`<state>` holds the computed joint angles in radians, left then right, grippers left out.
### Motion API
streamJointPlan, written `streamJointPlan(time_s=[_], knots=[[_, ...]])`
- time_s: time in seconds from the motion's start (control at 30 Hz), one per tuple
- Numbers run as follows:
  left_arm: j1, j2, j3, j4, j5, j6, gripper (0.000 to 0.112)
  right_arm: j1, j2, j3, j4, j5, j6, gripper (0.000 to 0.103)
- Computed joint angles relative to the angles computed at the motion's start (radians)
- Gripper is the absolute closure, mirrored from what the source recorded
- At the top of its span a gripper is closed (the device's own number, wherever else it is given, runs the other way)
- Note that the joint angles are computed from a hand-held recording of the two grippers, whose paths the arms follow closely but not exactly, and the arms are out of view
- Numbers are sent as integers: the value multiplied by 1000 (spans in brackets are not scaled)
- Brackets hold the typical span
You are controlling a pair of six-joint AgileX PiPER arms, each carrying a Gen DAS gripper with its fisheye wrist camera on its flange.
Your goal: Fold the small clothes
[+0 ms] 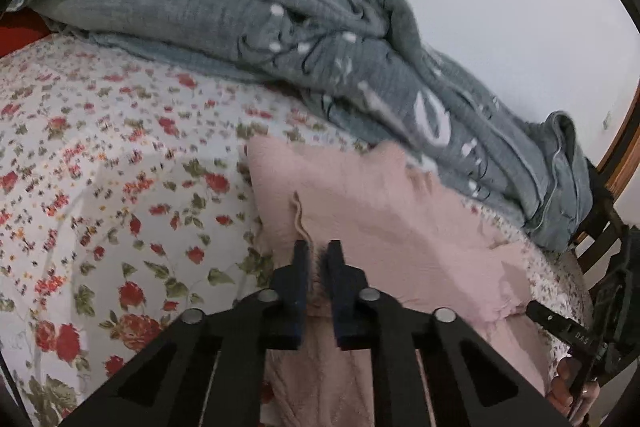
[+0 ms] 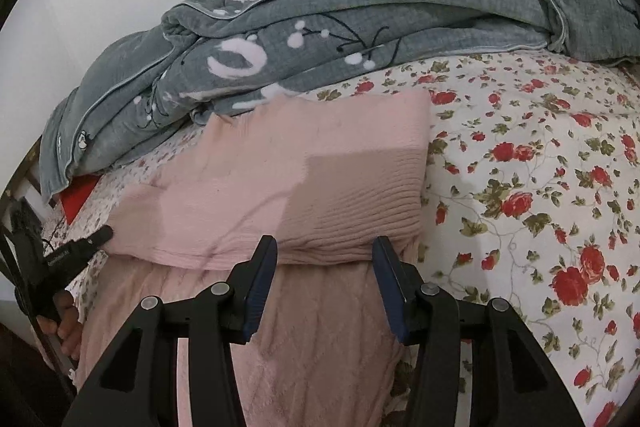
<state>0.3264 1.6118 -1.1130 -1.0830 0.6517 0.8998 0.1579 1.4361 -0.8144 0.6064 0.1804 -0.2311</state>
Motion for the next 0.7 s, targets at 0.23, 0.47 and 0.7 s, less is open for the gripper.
streamJointPlan(time_s=[0.23, 0.47, 0.7], knots=[[-24, 2, 6, 22, -43, -10, 106, -3, 9, -3, -7, -3, 19, 54], [1, 13, 11, -42, -26, 22, 106, 3, -3, 12, -95, -27, 123, 54], [1, 70, -47, 69, 21, -110, 103, 21, 31, -34, -401, 22, 427, 53]])
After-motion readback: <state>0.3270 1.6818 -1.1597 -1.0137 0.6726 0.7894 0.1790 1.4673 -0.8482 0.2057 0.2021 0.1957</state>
